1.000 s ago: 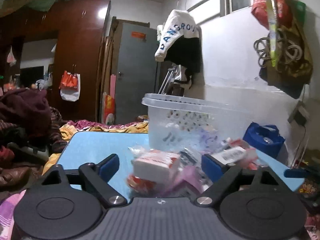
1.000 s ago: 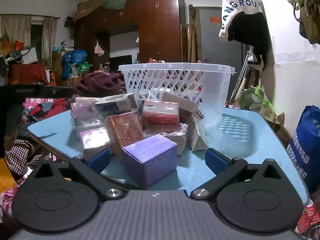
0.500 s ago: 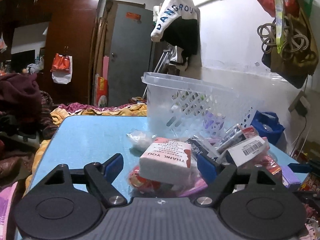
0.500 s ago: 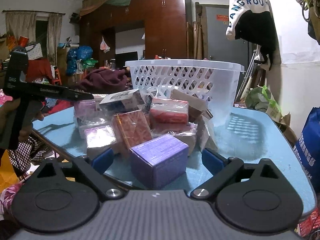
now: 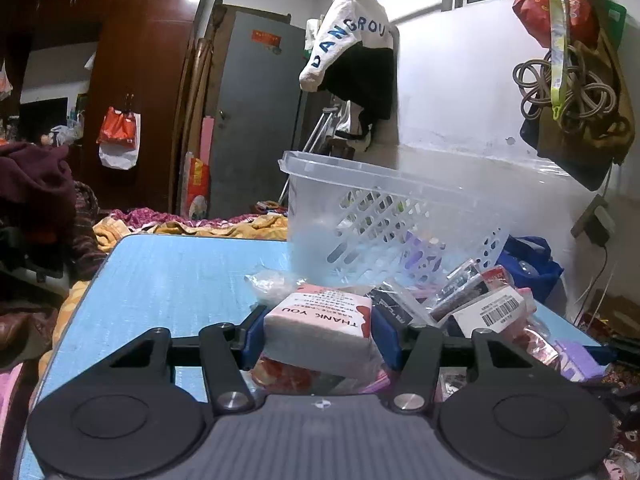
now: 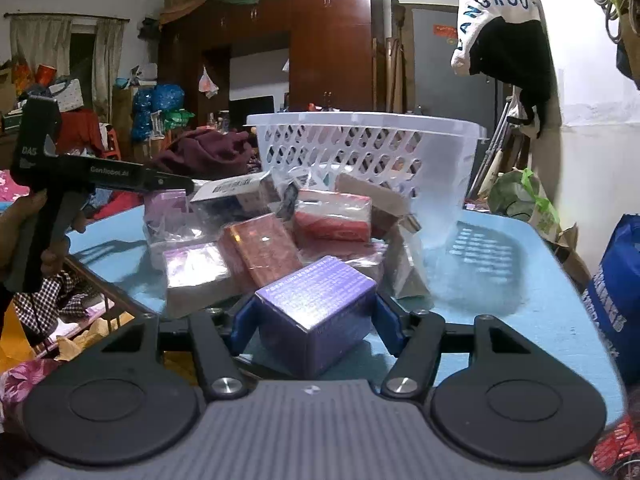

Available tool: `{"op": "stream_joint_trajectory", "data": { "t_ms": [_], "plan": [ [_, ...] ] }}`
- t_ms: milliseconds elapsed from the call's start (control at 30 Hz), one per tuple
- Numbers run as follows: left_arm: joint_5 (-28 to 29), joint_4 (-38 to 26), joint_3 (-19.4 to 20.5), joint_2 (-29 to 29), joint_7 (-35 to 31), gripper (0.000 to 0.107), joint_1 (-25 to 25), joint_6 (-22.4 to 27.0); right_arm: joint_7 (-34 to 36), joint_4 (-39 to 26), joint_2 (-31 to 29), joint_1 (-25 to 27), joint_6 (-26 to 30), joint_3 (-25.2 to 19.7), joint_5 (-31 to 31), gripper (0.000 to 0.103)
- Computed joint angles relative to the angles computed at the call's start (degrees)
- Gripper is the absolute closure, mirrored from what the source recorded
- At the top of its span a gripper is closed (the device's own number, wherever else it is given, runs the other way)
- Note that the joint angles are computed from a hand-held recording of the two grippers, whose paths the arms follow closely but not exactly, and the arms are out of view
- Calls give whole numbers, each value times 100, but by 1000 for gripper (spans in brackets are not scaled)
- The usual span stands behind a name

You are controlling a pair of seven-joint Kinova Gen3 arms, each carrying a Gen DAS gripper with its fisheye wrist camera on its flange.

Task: Organize objects
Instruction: 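Lift both held boxes and carry them toward the white basket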

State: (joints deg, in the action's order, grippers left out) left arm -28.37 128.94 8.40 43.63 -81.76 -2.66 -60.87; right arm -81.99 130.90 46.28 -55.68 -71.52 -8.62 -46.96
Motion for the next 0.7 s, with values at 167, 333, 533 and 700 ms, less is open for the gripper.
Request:
{"op": "stream_joint_trajectory", "data": {
  "t_ms": [167, 333, 533, 700],
  "plan": [
    [681, 122, -278, -108, -479, 44, 536, -129, -96, 103, -48, 54, -26, 4, 2, 39],
    [765, 96, -91, -107, -474, 50, 407, -55, -125, 111, -73, 93, 23, 21, 14, 39],
    [566, 158, -76, -38, -292, 51, 208, -335, -375, 264, -106, 114, -245, 23, 3, 39],
    [430, 169, -68, -48, -137, 51, 112, -493, -444, 344, -192, 143, -463, 45, 25, 39]
  ]
}}
